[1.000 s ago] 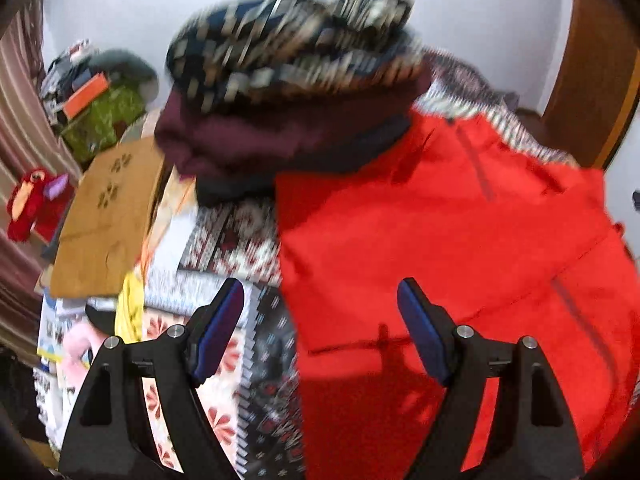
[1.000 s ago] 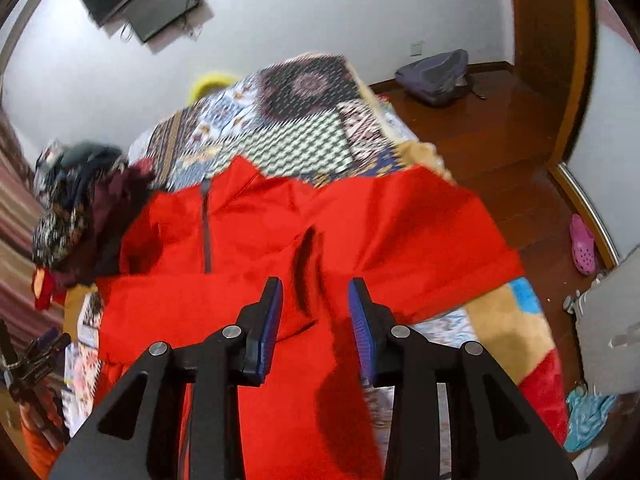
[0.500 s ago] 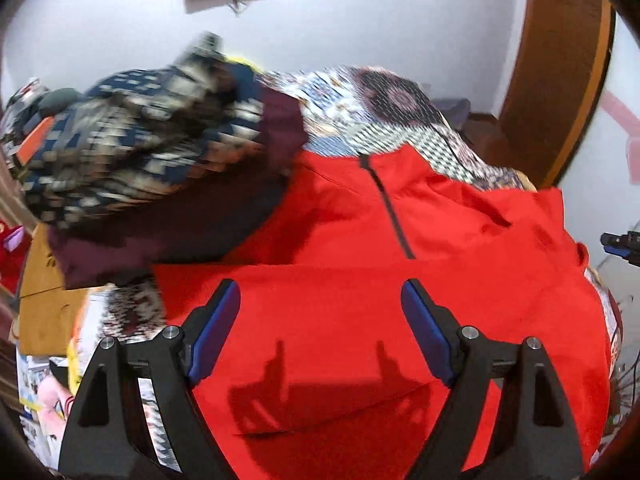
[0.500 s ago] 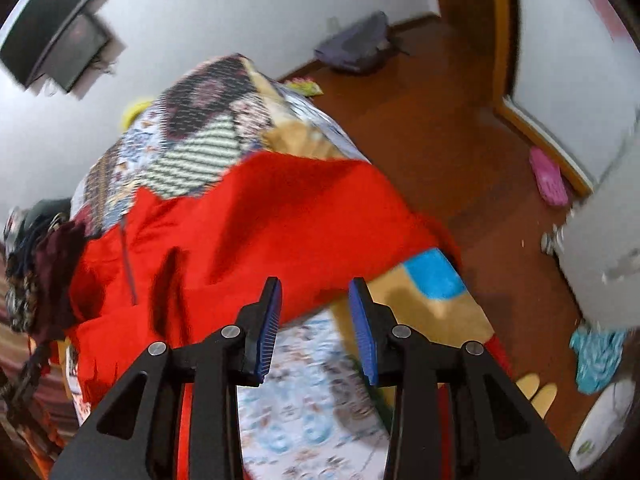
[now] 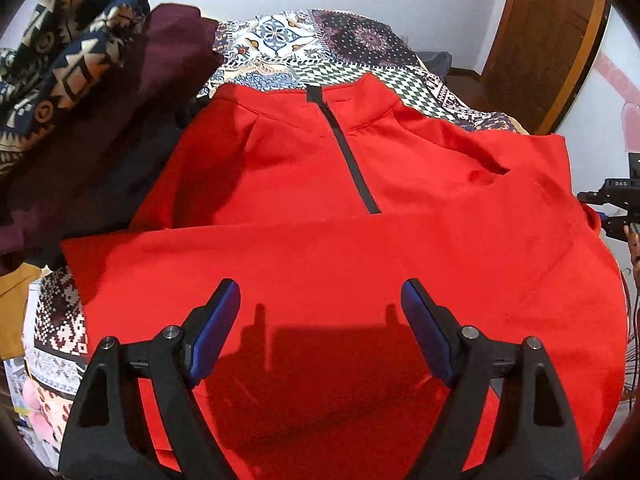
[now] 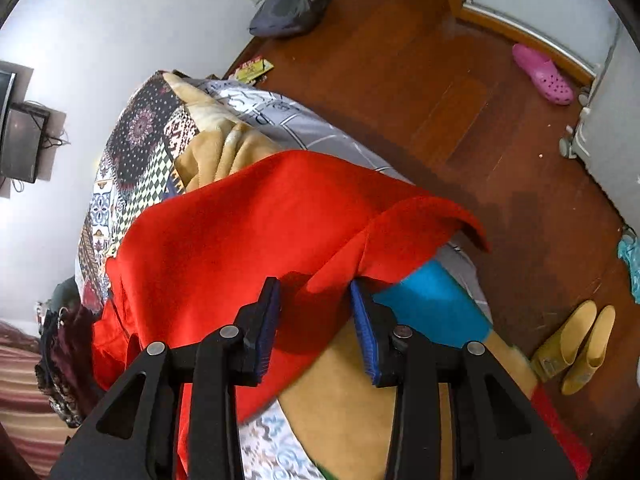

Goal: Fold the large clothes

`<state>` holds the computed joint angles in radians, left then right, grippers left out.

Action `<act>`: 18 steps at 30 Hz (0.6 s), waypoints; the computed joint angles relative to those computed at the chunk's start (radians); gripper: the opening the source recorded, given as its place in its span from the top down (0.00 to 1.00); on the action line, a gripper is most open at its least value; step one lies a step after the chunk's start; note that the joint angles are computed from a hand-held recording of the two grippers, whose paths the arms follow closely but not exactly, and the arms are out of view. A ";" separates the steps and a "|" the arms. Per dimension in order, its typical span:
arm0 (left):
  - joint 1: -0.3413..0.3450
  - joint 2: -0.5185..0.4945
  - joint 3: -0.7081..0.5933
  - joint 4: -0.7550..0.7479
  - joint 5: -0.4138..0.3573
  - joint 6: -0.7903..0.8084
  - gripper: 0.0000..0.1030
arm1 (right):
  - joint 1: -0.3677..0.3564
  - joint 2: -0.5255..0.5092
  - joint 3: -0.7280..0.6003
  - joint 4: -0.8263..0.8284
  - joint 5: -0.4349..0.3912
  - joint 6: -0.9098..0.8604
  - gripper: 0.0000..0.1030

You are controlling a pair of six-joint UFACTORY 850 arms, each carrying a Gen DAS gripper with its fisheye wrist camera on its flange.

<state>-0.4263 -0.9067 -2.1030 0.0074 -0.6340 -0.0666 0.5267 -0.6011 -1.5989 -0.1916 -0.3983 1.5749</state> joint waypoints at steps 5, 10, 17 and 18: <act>0.003 -0.008 -0.005 -0.003 -0.006 -0.011 0.20 | 0.011 -0.028 -0.038 -0.078 -0.059 0.017 0.68; 0.004 0.015 0.032 0.000 0.014 -0.017 0.20 | 0.041 -0.056 -0.112 -0.197 -0.209 0.059 0.90; 0.002 0.099 0.140 0.034 0.094 -0.019 0.20 | 0.097 -0.063 -0.259 -0.414 -0.355 0.063 0.93; 0.002 0.107 0.148 0.046 0.102 -0.025 0.20 | 0.108 -0.061 -0.285 -0.449 -0.358 0.060 0.93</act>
<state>-0.4241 -0.7995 -1.9550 0.0530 -0.5322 -0.0914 0.6349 -0.6626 -1.8834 -0.6407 -0.7562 1.6345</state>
